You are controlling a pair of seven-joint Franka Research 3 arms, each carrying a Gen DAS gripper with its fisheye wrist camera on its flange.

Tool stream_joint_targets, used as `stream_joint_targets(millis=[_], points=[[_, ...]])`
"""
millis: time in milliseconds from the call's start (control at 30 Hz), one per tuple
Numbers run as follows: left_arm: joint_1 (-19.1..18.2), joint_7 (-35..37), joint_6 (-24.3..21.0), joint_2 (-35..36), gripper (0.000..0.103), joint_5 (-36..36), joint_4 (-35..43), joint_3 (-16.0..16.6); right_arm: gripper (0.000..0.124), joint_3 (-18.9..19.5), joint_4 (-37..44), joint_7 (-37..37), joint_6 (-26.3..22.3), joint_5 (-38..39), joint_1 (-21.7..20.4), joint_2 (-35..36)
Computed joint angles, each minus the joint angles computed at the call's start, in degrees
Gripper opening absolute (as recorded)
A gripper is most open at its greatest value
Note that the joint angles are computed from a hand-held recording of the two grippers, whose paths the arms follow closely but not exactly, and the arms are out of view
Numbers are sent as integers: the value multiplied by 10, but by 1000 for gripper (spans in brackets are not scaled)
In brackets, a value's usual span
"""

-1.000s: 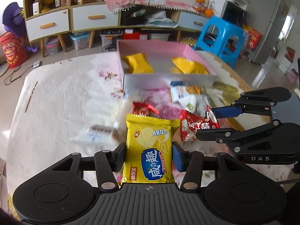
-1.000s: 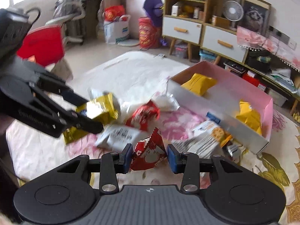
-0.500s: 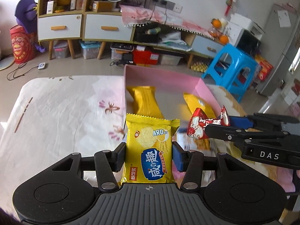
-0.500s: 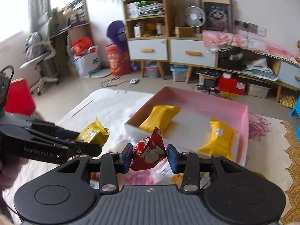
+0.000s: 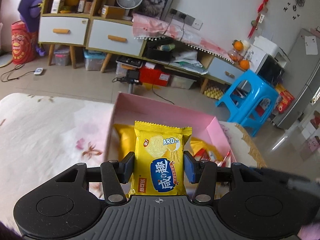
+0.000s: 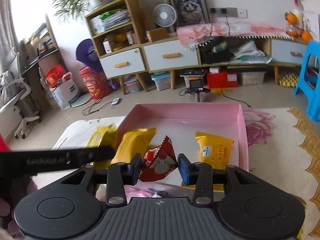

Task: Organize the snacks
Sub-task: 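Carry the chip bag and red packet into the pink box and open both tools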

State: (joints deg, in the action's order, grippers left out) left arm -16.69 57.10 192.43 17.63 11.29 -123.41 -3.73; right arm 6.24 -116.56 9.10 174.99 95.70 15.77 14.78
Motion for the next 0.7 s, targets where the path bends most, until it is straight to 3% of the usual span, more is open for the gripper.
stream_joint_targets(millis=[233,333,567,700], points=[[-38,3,-42,55,48,6,71,35,30,12,-6,71,33,-95,-5,22],[-79,-7,-41,71,48,18,87,79,30,24,-5,86,50,-123,-15,30],[-136,-19,-37,88,48,26,108,139,31,52,8,73,70,-109,-42,40],[-113,-17,-34,92,49,30,116,113,32,54,-1,92,71,-132,-42,36]])
